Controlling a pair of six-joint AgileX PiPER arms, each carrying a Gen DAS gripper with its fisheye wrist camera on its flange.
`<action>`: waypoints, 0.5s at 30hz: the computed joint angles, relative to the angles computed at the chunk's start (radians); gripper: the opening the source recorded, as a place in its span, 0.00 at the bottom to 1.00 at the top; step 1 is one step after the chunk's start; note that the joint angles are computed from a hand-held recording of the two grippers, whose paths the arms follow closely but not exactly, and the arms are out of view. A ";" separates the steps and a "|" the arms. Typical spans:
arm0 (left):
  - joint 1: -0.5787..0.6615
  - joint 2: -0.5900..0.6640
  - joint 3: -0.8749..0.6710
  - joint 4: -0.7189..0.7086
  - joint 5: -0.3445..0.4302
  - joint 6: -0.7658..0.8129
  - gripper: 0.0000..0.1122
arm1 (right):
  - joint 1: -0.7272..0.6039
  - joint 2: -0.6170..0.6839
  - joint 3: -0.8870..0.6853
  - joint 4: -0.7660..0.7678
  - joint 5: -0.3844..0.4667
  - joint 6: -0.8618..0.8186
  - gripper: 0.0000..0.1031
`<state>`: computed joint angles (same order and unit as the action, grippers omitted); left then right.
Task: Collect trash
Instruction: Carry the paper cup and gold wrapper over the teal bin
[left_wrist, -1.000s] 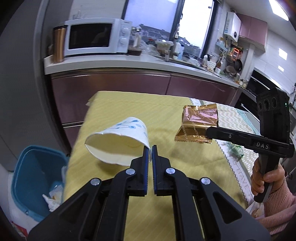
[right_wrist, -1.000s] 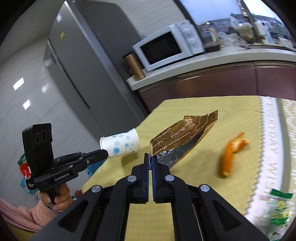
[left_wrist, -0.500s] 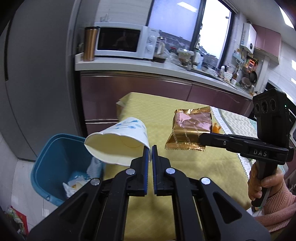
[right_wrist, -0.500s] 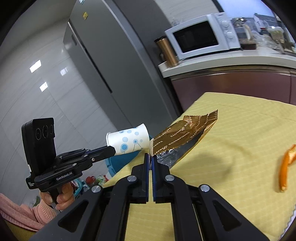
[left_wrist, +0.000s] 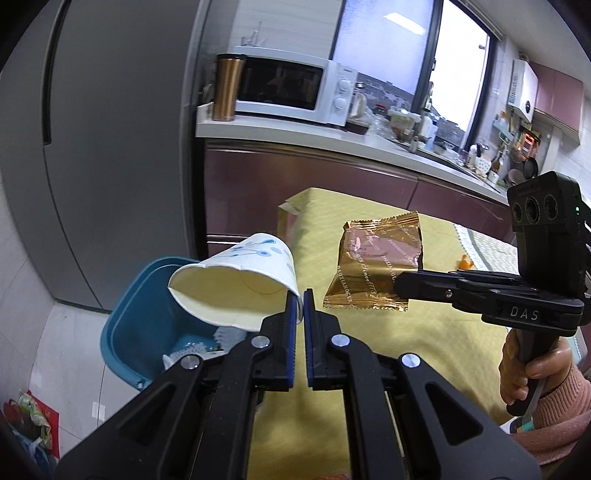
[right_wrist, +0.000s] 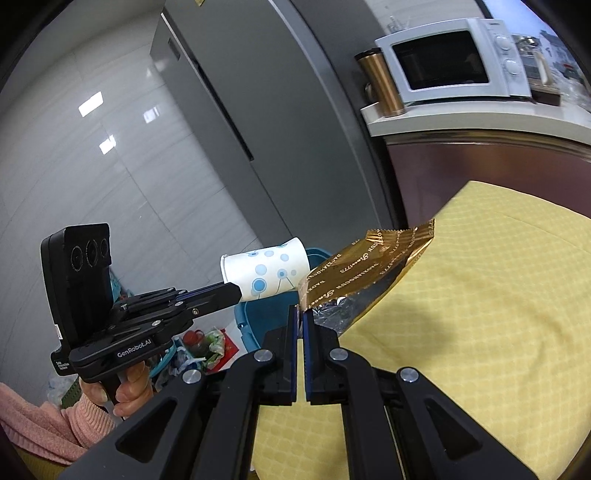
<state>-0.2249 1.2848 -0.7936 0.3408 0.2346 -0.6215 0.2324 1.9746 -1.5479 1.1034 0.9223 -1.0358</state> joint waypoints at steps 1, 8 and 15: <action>0.019 -0.008 0.012 -0.025 -0.004 0.027 0.04 | 0.009 0.009 -0.014 -0.009 0.000 0.010 0.02; 0.138 0.018 0.019 -0.284 -0.023 0.299 0.04 | 0.059 0.051 -0.071 -0.051 0.006 0.060 0.02; 0.211 0.077 0.029 -0.468 -0.052 0.491 0.04 | 0.114 0.133 -0.207 -0.145 0.035 0.167 0.02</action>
<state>-0.0143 1.3616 -0.7642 -0.1270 0.1826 -0.1302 0.3461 2.1071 -1.7545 0.9584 0.9570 -0.8691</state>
